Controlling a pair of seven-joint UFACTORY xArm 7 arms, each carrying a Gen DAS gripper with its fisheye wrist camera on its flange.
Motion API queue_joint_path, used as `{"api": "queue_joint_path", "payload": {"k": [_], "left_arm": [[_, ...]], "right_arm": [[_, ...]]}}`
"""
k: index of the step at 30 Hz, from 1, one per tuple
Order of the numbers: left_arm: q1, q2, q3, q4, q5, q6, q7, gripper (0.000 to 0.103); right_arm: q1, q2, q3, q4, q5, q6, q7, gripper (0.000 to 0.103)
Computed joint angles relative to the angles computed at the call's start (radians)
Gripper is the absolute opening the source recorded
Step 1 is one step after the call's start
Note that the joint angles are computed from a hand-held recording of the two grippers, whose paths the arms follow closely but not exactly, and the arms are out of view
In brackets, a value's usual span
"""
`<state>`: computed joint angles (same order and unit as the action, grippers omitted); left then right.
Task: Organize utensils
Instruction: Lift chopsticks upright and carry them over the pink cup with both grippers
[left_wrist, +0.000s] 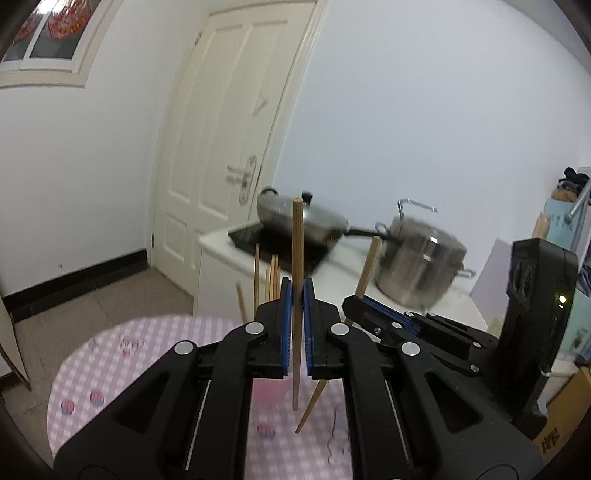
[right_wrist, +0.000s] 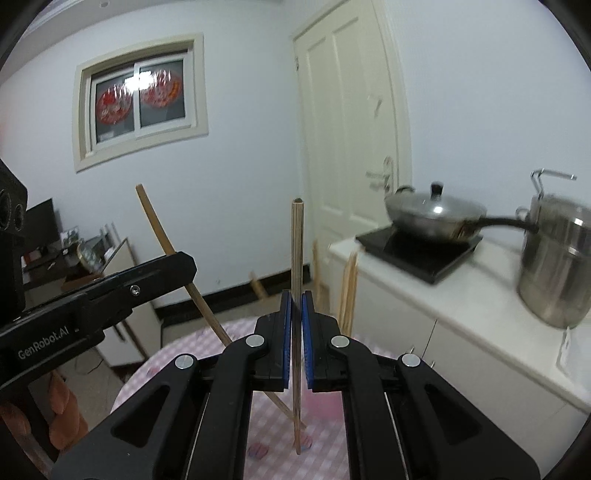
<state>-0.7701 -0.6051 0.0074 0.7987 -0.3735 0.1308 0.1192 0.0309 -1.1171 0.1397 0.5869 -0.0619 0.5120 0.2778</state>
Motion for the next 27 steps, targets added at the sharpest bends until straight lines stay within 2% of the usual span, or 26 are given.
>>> {"api": "queue_joint_path", "payload": {"k": [4,7,9,14,15,17,18,21,23,27], "left_arm": [[0.047,0.083,-0.049,0.053,0.028,-0.088,-0.047,0.006],[0.047,0.133,-0.048,0.082,0.056,-0.123,-0.065,0.006],[0.099,0.171,-0.088,0.098,0.092,-0.154,-0.102,0.006],[0.099,0.248,-0.084,0.115,0.147,-0.195,-0.129,0.006],[0.096,0.264,-0.082,0.112,0.157,-0.207,-0.132,0.006],[0.136,0.272,-0.115,0.089,0.187,-0.266,-0.157,0.006],[0.112,0.274,-0.093,0.082,0.198,-0.283,-0.16,0.006],[0.109,0.27,-0.084,0.071,0.234,-0.305,-0.19,0.006],[0.147,0.275,-0.114,0.079,0.255,-0.303,-0.221,0.006],[0.178,0.281,-0.132,0.091,0.291,-0.326,-0.271,0.006]], "right_arm": [[-0.053,0.037,0.004,-0.002,-0.023,-0.114,0.013,0.004],[-0.101,0.06,0.019,-0.012,-0.048,-0.196,0.021,0.004],[-0.125,0.069,0.026,-0.025,-0.057,-0.248,0.028,0.004],[-0.147,0.116,0.021,-0.051,-0.059,-0.35,0.029,0.004],[-0.14,0.128,0.013,-0.051,-0.056,-0.351,0.023,0.004],[-0.134,0.143,0.003,-0.062,-0.05,-0.36,0.016,0.004],[-0.129,0.151,-0.004,-0.07,-0.047,-0.362,0.011,0.004],[-0.118,0.158,-0.016,-0.092,-0.035,-0.36,0.002,0.004],[-0.11,0.157,-0.023,-0.1,-0.025,-0.353,0.001,0.004],[-0.091,0.145,-0.034,-0.11,-0.009,-0.333,-0.002,0.004]]}}
